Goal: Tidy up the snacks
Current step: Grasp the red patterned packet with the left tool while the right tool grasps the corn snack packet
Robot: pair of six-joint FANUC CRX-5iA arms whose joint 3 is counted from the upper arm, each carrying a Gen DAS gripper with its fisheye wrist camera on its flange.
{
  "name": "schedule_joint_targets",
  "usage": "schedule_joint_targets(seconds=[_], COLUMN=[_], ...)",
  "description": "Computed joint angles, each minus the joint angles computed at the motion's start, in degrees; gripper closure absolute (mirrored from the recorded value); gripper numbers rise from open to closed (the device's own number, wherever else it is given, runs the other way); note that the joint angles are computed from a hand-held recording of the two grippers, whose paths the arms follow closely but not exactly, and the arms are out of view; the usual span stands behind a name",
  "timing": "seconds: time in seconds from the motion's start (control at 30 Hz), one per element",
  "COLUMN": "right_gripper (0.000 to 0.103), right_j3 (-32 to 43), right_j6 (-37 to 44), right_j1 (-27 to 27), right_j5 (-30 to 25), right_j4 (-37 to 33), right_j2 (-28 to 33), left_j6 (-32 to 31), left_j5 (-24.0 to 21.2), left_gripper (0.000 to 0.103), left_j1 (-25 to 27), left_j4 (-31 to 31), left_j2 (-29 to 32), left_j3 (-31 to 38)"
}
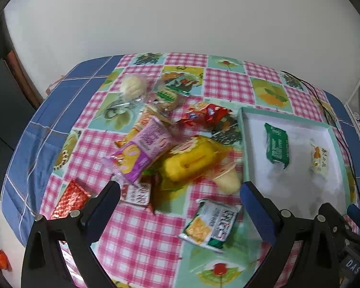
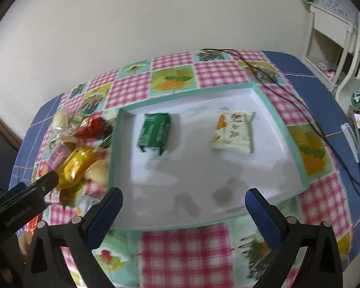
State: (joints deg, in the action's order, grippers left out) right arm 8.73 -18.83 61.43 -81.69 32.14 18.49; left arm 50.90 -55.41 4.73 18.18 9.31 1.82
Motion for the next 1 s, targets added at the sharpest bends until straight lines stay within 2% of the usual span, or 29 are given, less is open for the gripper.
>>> schedule_joint_targets(seconds=[0.27, 0.5, 0.7, 0.73, 0.8, 0.9, 1.0], right_gripper=[0.000, 0.000, 0.001, 0.002, 0.012, 0.022, 0.028], right_j3=[6.5, 14.0, 20.6, 21.5, 23.2, 26.3, 29.6], right_j6=[6.7, 12.3, 15.7, 16.1, 16.9, 18.5, 20.2], right_j1=[-0.5, -1.8, -2.6, -2.7, -3.0, -3.4, -3.9], right_j5=[3.2, 6.7, 8.3, 8.4, 8.5, 7.6, 5.8], right_j4=[-3.1, -5.2, -7.7, -8.3, -9.6, -11.6, -13.2], right_j2=[4.9, 10.3, 14.8, 15.4, 16.5, 18.5, 20.6], left_j6=[0.0, 4.1, 3.5, 3.1, 2.0, -0.1, -1.1], left_j5=[-1.9, -3.9, -6.5, -7.0, -8.1, -9.0, -10.2], left_gripper=[0.003, 0.003, 0.003, 0.003, 0.003, 0.003, 0.003], left_j1=[2.8, 4.5, 6.3, 6.5, 6.9, 7.7, 9.3], left_j4=[-0.1, -5.9, -7.2, -7.2, -7.3, -7.6, -7.4], left_j2=[0.9, 4.2, 7.2, 7.6, 8.8, 10.5, 12.9], left_j3=[1.5, 6.5, 10.4, 10.8, 12.0, 13.5, 15.8])
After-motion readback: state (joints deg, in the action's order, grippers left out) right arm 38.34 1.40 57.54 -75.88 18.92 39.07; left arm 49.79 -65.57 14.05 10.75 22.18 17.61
